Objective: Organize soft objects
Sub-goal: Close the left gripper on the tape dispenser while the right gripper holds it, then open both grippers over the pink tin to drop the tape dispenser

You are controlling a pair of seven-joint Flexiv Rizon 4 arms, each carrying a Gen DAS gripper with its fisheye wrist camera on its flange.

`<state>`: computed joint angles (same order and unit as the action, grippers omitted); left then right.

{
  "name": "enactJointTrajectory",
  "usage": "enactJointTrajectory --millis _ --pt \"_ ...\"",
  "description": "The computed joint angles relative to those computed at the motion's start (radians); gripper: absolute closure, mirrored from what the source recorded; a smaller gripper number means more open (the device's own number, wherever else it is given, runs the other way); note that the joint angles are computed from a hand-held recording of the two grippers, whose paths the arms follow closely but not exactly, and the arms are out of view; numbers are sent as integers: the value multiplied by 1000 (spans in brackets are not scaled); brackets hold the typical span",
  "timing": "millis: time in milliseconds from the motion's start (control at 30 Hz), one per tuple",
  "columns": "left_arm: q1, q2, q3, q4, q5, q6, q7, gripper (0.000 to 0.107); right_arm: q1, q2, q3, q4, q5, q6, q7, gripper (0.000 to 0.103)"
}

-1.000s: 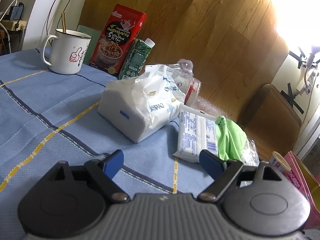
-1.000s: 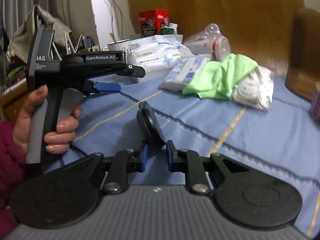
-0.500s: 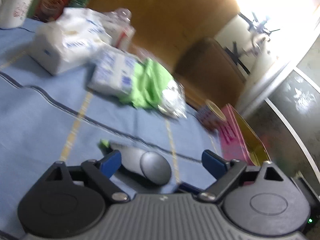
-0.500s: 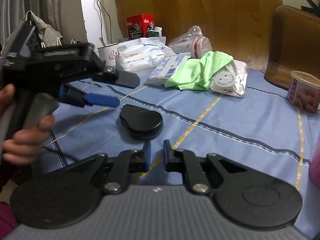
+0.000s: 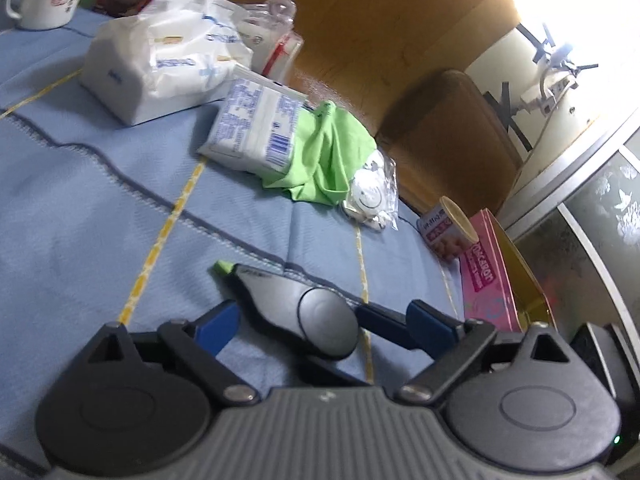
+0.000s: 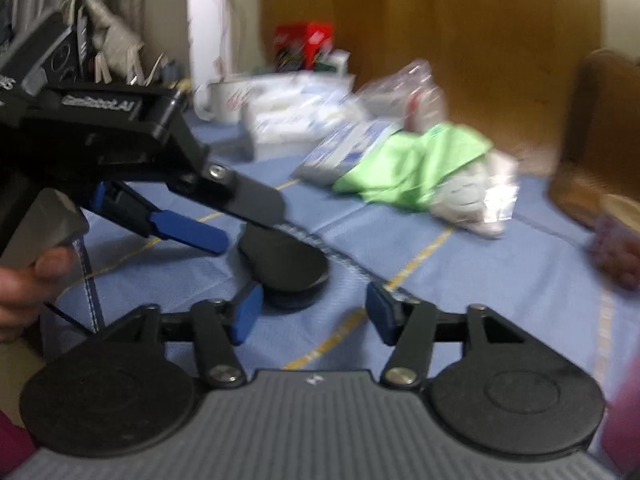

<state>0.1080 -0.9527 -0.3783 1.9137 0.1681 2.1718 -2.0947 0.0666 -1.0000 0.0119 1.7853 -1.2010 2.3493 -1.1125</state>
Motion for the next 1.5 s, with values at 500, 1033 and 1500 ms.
enactJointTrajectory --millis 500,1033,1500 --pt "-54 -16 -95 -226 45 -171 170 34 147 51 15 175 756 211 -539 52" --pt "-305 -265 -217 -812 -74 -593 602 33 130 16 -102 75 1220 199 -554 52" --pt "-297 -128 -56 -526 -221 -312 614 28 106 3 -71 13 1305 211 -442 47"
